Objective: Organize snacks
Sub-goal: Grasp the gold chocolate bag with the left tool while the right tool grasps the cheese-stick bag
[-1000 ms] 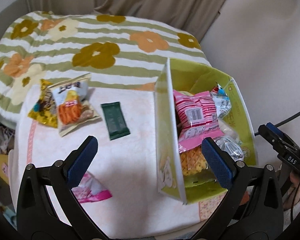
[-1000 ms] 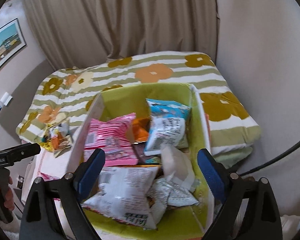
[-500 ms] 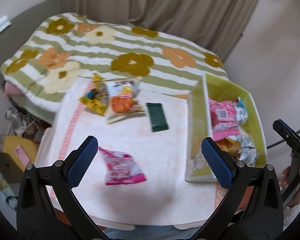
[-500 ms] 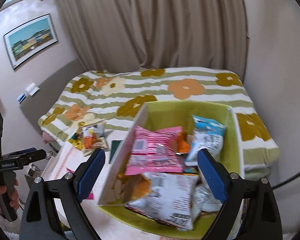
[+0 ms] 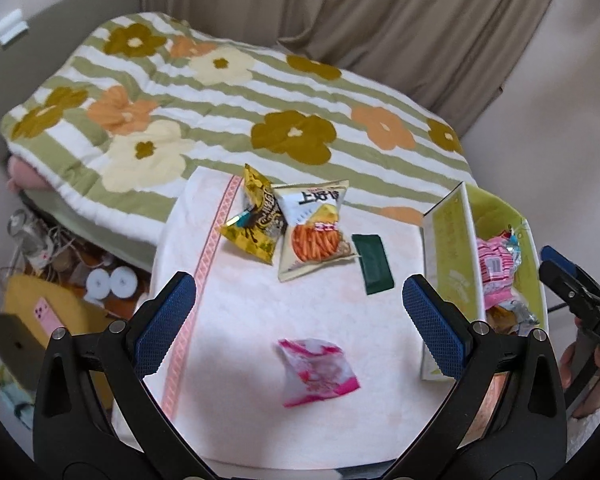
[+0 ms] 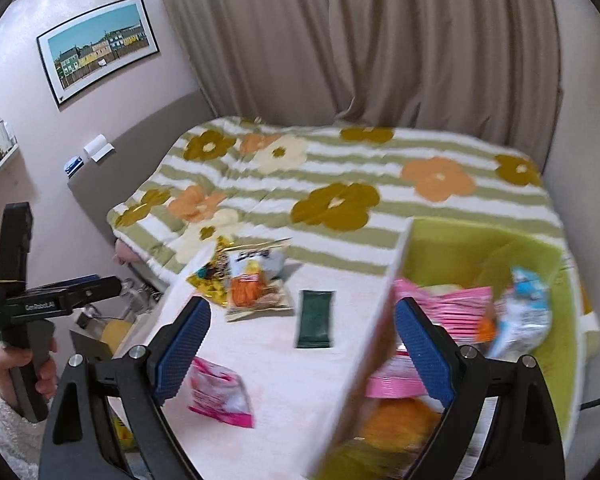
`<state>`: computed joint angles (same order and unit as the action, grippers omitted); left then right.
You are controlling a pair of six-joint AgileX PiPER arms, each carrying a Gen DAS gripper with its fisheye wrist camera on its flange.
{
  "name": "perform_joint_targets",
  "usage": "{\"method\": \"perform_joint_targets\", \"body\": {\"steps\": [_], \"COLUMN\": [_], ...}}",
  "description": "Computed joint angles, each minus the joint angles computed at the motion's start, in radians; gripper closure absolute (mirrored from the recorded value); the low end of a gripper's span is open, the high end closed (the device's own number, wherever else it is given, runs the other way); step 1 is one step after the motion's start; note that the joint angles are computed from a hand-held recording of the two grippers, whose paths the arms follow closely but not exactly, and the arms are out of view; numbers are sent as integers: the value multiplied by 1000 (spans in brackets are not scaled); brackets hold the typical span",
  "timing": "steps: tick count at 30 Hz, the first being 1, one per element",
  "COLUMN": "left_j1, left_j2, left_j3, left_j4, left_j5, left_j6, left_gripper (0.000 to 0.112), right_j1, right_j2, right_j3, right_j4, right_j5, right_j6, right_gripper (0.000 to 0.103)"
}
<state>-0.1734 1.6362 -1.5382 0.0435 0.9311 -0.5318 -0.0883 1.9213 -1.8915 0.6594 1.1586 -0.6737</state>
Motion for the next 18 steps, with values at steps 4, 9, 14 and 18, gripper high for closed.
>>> {"method": "perform_joint_targets", "body": {"steps": [4, 9, 14, 18], "left_j1": [115, 244, 299, 292], "left_j2": [83, 218, 400, 583], "left_j3": [-66, -168, -336, -538], "left_j4": [-132, -296, -383, -377], "left_j5": [25, 72, 143, 223], "left_j6": [211, 447, 593, 646], "left_gripper": [10, 10, 10, 10], "right_j1": [116, 233, 302, 339], "right_j2": [61, 209, 338, 445], "right_j3": [-61, -245, -396, -518], "right_j4": [-85, -184, -270, -326], "right_j5": [-33, 0, 18, 54], "right_j6": [140, 291, 408, 468], "right_gripper": [11, 11, 11, 11]}}
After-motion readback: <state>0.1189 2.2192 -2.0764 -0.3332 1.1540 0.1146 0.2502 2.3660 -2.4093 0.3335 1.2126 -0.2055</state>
